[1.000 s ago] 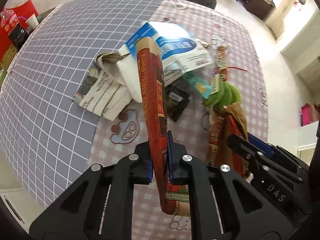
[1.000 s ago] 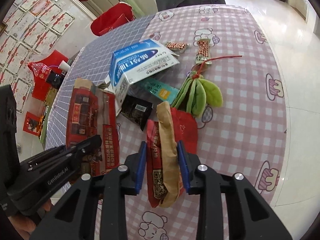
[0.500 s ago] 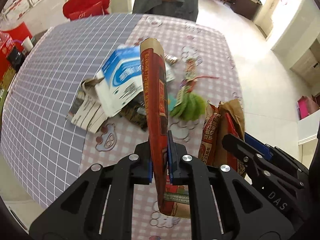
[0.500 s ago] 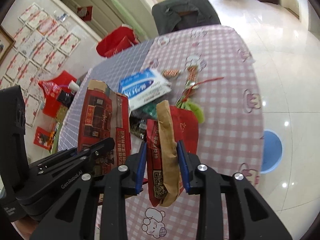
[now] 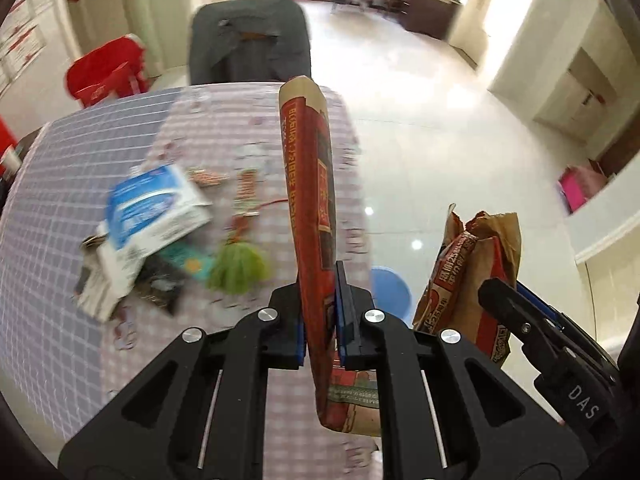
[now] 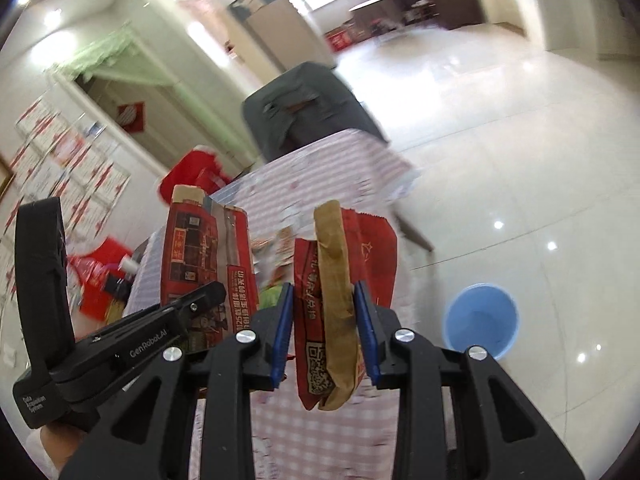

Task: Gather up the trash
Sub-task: 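Lift both held red packages and carry them toward the blue bin, then open both grippers over the blue bin to drop the packages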

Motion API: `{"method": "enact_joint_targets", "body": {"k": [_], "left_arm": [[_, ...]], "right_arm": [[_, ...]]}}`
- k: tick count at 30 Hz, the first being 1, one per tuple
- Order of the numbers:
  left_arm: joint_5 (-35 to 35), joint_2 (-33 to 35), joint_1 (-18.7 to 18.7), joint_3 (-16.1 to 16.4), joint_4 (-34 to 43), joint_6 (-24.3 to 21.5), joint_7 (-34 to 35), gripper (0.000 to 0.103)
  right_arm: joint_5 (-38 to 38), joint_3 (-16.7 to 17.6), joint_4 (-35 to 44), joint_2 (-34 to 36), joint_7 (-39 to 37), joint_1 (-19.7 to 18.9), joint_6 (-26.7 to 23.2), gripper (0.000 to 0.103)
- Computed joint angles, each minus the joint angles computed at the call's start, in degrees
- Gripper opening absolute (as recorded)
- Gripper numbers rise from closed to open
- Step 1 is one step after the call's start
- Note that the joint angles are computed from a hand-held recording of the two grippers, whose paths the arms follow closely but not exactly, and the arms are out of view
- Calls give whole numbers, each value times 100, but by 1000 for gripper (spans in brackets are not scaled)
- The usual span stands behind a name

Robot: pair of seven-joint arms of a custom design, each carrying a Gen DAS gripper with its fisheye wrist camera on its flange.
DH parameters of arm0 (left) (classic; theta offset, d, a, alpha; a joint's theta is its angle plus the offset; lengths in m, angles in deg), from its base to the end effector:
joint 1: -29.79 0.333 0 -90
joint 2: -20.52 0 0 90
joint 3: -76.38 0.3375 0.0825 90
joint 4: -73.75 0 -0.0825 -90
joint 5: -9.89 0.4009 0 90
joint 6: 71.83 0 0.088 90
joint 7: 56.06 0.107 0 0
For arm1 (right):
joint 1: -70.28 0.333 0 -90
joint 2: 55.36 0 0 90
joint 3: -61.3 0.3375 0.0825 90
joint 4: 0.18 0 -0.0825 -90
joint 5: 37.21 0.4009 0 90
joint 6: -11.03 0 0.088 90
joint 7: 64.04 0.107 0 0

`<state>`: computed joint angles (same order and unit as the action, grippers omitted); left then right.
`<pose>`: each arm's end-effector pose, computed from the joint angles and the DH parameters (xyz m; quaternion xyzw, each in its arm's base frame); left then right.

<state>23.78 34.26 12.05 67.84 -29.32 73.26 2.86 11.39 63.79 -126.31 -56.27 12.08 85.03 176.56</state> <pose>0.6148 -0.2974 0.4830 -0.6602 0.7060 -0.2140 0.1408 0.5642 0.1292 0.4671 -0.5788 0.7154 -0.0456 0.3888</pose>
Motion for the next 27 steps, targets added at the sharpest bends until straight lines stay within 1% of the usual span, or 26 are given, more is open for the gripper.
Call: {"method": "enact_joint_targets", "body": {"k": [1,2,5,9,11,14,16,17,18,20,21,23,25,27], "left_arm": [[-11,203,-63,-55,233,-75,34,11],[-33,307,-100,-66,339,-100,62,11],[-45,802,-326,-89,966,-352,153,11],[-126,1593,-642,-53,1956,-868,327,11],[-192,1919,-744,-31,2365,-1100,469,11],[-223,2338,-929,58,2943,-1443,523,11],[-224,2577,-1030,123,3274,-1607,509,11],[-232,2705,-1060,144,3455,-1685,525,11],[-242,2829,-1086,162,3636,-1773,545,11],[-245,2998,-1135,208,3886,-1909,542,11],[-266,3082,-1142,216,4014,-1970,550,11],[-268,3232,-1181,248,4255,-2115,558,11],[-291,3395,-1213,257,4503,-2267,572,11],[-351,3560,-1219,234,4743,-2411,634,11]], "right_arm": [[-41,-41,-74,-36,48,-45,24,30],[-143,-101,-161,-66,149,-110,47,30],[-415,-247,-333,-74,399,-276,102,30],[-529,-366,-422,42,473,-500,60,30],[-386,-389,-386,152,340,-626,-15,30],[-319,-331,-271,343,193,-807,-19,30],[-25,-252,-135,494,-107,-955,-58,30],[336,-175,-28,594,-455,-1042,-42,33],[469,-125,57,679,-600,-1101,-27,34],[657,-35,214,817,-752,-1230,-167,35],[742,0,266,870,-814,-1279,-193,40],[450,-11,301,922,-634,-1301,-193,47],[244,2,318,941,-513,-1344,-202,48],[-162,-28,300,930,-188,-1334,-190,49]]}}
